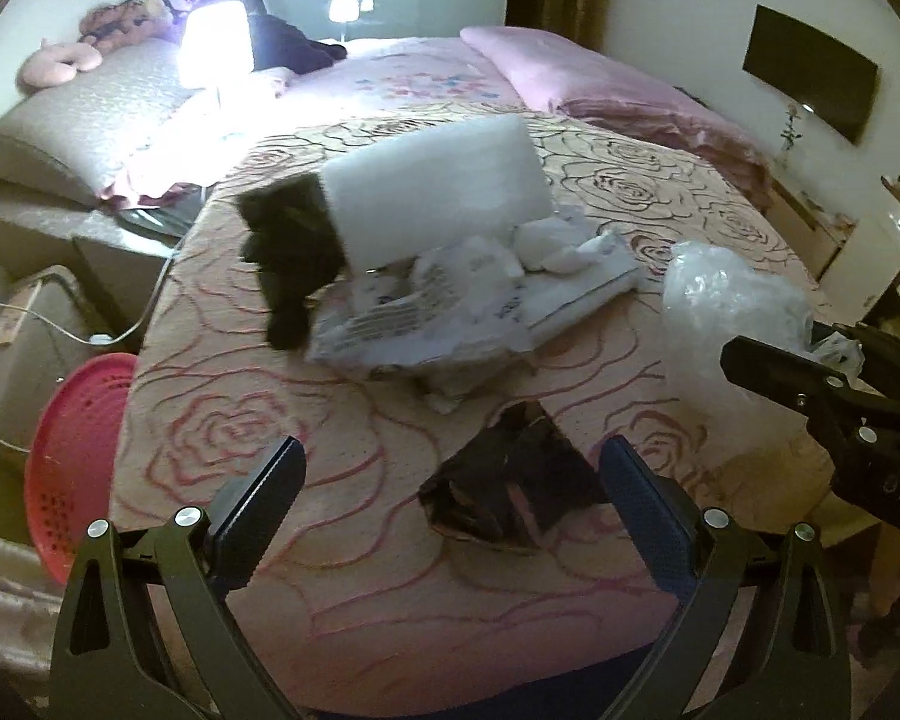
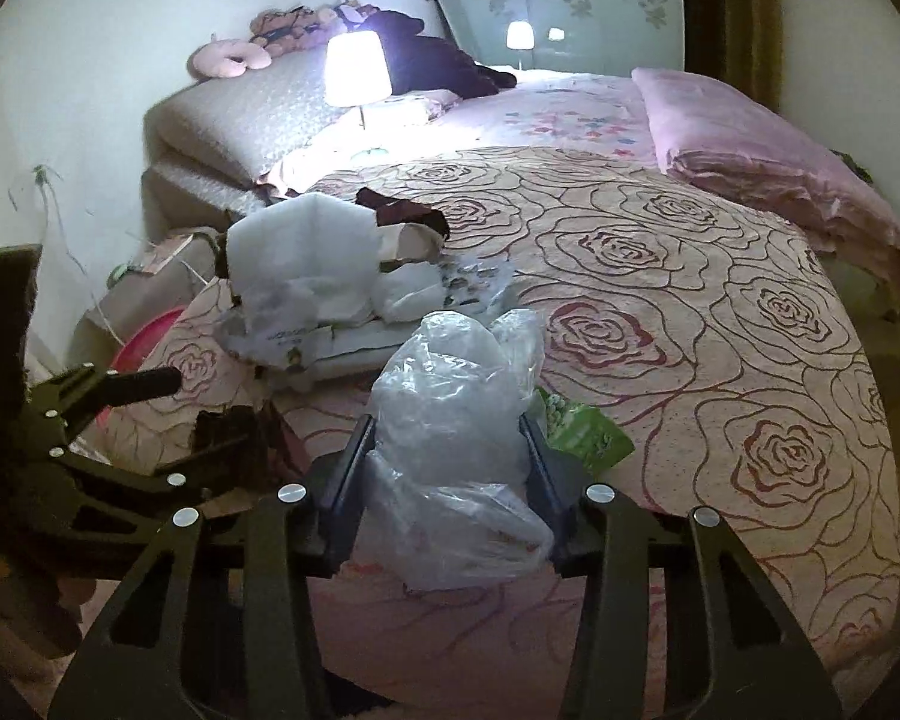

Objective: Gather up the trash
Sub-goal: 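Close the right tool on the plastic bag while the left tool grasps the dark wrapper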

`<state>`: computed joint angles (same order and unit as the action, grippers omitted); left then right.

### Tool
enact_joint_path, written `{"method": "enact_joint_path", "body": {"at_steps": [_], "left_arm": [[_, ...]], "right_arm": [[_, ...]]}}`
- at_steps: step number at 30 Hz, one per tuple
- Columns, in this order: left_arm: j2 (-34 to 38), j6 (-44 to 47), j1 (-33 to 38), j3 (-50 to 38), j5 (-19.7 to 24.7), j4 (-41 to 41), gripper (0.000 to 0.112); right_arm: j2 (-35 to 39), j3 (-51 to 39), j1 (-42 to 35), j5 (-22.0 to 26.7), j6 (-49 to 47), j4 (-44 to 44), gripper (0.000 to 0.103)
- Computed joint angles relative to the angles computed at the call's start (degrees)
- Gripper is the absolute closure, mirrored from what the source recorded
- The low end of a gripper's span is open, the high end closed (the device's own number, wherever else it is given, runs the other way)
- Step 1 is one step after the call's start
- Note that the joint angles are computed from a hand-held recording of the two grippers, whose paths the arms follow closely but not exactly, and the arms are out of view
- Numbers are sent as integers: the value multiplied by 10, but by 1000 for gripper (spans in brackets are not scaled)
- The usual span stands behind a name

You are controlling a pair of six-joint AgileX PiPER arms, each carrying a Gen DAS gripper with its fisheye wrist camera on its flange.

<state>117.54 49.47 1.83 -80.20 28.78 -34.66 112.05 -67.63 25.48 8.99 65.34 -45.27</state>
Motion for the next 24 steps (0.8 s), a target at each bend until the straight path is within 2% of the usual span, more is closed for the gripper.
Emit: {"method": "enact_joint_path", "body": {"at_steps": [1, 4, 6, 7, 8, 10, 11, 12, 16, 24], "left_arm": [[3, 3, -2, -2, -1, -4, 19], [10, 24, -1, -9, 15, -24, 30], [14, 37, 3, -16, 33, -39, 48], [20, 42, 5, -23, 47, -45, 53], [22, 37, 5, -26, 50, -40, 59], [21, 52, 3, -19, 40, -52, 62], [20, 58, 3, -16, 37, -56, 76], [20, 60, 4, -16, 41, -56, 79], [15, 65, 14, -14, 57, -66, 81], [-30, 96, 32, 23, 41, -88, 81]], "right_arm": [[1, -1, -2, -1, -10, 11, 58], [4, -5, -7, -5, -54, 59, 58], [6, -6, -9, -7, -79, 86, 58], [7, -8, -9, -7, -84, 91, 58], [7, -8, -9, -7, -87, 95, 58], [5, -8, -8, -8, -84, 90, 58], [4, -8, -6, -7, -79, 83, 58], [3, -9, -6, -7, -78, 82, 58], [-4, -14, 0, -2, -65, 61, 58], [-9, -35, 13, 13, -66, 50, 58]]}}
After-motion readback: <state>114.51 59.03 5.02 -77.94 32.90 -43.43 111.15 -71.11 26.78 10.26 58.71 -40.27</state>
